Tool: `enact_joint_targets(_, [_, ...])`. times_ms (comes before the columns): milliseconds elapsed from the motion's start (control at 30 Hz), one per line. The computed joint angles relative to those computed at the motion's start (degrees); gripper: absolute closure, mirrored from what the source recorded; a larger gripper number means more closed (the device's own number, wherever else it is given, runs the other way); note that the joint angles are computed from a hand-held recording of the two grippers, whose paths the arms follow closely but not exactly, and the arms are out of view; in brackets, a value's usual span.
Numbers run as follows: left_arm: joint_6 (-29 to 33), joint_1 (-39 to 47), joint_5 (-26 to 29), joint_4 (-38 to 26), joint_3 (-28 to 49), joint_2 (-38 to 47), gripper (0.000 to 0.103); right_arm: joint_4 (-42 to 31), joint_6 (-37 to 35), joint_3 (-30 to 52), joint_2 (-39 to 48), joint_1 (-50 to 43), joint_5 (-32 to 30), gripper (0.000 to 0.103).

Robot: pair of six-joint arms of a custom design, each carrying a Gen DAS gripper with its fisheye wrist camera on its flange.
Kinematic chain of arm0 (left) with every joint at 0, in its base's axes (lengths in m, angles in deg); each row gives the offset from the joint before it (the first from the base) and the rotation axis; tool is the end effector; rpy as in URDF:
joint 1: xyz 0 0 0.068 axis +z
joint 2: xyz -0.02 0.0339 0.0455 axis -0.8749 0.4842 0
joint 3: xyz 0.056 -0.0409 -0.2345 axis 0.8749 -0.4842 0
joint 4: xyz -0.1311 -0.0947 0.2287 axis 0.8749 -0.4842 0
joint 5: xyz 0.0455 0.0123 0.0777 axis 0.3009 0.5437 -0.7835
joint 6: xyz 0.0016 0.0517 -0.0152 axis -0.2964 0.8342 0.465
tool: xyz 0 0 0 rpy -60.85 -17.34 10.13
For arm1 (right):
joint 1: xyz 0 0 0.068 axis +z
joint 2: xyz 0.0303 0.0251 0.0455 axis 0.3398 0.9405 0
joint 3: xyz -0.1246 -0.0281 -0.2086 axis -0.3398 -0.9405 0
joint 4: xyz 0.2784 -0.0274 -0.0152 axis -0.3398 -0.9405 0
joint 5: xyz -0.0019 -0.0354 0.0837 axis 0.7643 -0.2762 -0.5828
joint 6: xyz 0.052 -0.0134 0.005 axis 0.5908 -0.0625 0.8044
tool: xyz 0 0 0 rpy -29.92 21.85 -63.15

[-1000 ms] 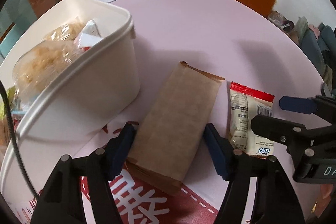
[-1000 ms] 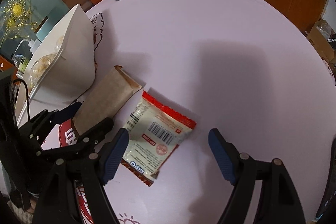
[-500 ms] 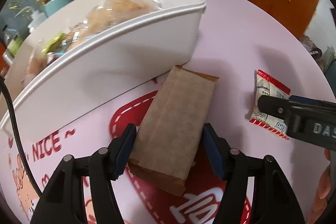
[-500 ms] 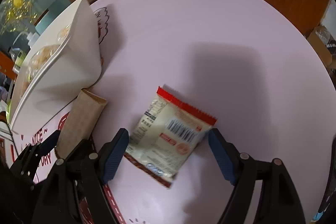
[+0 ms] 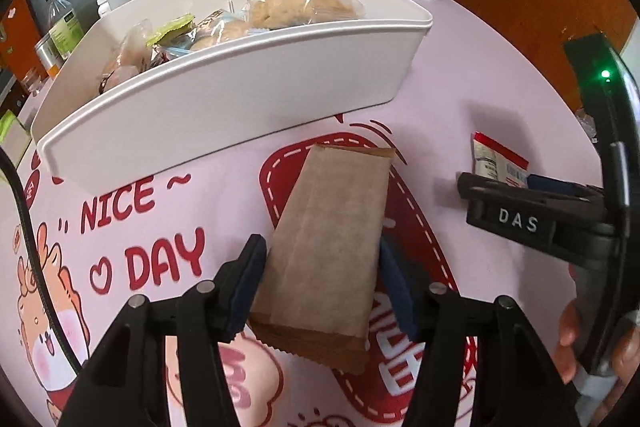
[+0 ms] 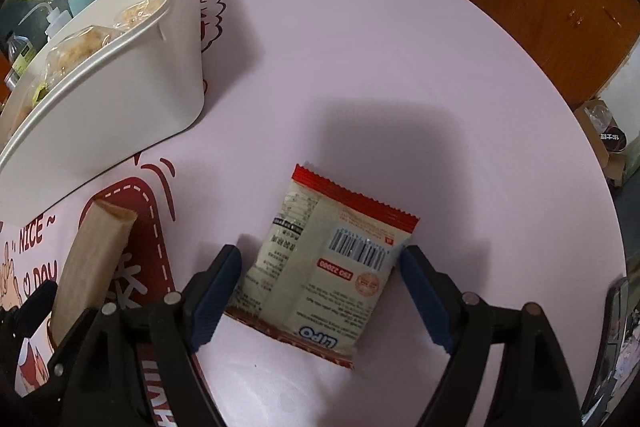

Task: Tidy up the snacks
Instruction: 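Grasp the brown paper biscuit with the left tool while the right tool grasps the red-edged wafer pack, then carry both snacks over the white tray and open both tools to drop them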

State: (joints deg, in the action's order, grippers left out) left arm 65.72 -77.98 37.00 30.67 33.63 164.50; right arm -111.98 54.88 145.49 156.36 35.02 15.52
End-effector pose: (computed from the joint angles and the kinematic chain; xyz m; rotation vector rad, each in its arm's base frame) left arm 0.2746 -0.0805 0.2064 -0.0094 2.6461 -0.0889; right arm 0.3277 0.0841 0.1800 0.0268 2.7463 -0.0356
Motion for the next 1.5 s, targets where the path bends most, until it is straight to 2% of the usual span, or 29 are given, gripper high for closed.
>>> enact_joint_targets(33, [0.0,0.2,0.2,-0.4,-1.0,-1.7,0.047,0.0,-0.2,-0.3,-0.4,-0.1,0.0,0.027])
enact_joint_targets(67, [-0.8,-0.8,-0.4,-0.9,-0.3,-1.6,0.047,-0.1,-0.4,-1.2,-1.7,0.0,-0.1,0.034])
enact_joint_targets(167, [-0.6,-1.2,-1.0,-3.4,-3.9,-8.5,0.047,-0.2,-1.3,-3.0,-4.1,-0.4,-0.7,0.046])
enact_joint_targets(300, [2.3,1.9,0.2,-3.6,-3.7,-9.4,0.048,-0.1,-1.6,-4.9,-6.6,-0.7,-2.3,0.052])
enact_joint_targets(367, [3.6,3.3,0.8,-3.6,-3.9,-10.0,0.052,-0.6,-2.0,-6.3,-8.7,-1.4,-3.9,0.052])
enact_joint_targets(433, [3.2,2.9,0.8,-4.5,-3.8,-10.7,0.084,-0.3,-2.0,-8.0,-11.0,-1.6,-4.3,0.052])
enact_joint_targets(467, [3.1,3.0,1.3,-4.8,-3.7,-11.1,0.095,-0.4,-2.5,-9.2,-12.8,-1.9,-4.7,0.052])
enact_joint_targets(567, [3.0,4.3,3.1,-5.3,-3.8,-10.2,0.095,-0.9,-3.0,-10.8,-15.9,-2.4,-5.3,0.052])
enact_joint_targets(667, [3.2,4.7,2.1,-4.8,-4.5,-9.2,0.095,-1.3,-3.5,-11.5,-17.5,-2.9,-6.1,0.052])
enact_joint_targets(700, [3.8,5.5,3.8,-4.9,-4.5,-8.5,0.09,-1.5,-3.7,-11.5,-17.7,-3.1,-6.3,0.052])
enact_joint_targets(767, [4.4,7.2,7.5,-4.4,-4.8,-7.8,0.072,-1.8,-3.8,-12.3,-19.4,-3.1,-6.6,0.053])
enact_joint_targets(833, [4.9,7.5,8.0,-3.6,-5.5,-8.0,0.037,-2.0,-4.3,-11.9,-19.5,-3.7,-7.5,0.053])
enact_joint_targets(900, [4.8,7.5,7.1,-2.5,-6.3,-8.6,0.02,-0.9,-4.6,-11.1,-17.9,-3.7,-7.6,0.053])
enact_joint_targets(1033, [5.6,8.6,7.3,-1.9,-5.9,-6.8,0.019,-1.2,-5.1,-11.7,-18.6,-4.1,-9.3,0.053])
enact_joint_targets(1200, [8.0,11.1,8.9,-1.8,-4.1,-0.7,0.019,-1.1,-5.6,-10.6,-17.7,-3.4,-9.8,0.053])
enact_joint_targets(1367, [10.1,10.9,7.2,-0.6,-3.8,0.4,0.019,-1.2,-6.0,-10.4,-17.4,-3.2,-10.8,0.053])
enact_joint_targets(1400, [10.7,10.4,6.2,-0.4,-3.8,0.5,0.028,-1.2,-6.0,-10.3,-17.2,-3.1,-11.0,0.053])
enact_joint_targets(1433, [11.0,9.4,4.1,-0.2,-3.9,0.4,0.048,-1.1,-6.0,-10.3,-17.1,-3.1,-11.2,0.053])
enact_joint_targets(1500, [12.1,9.1,5.0,-1.2,-3.2,0.4,0.05,-1.0,-6.0,-10.2,-16.9,-3.1,-11.6,0.053])
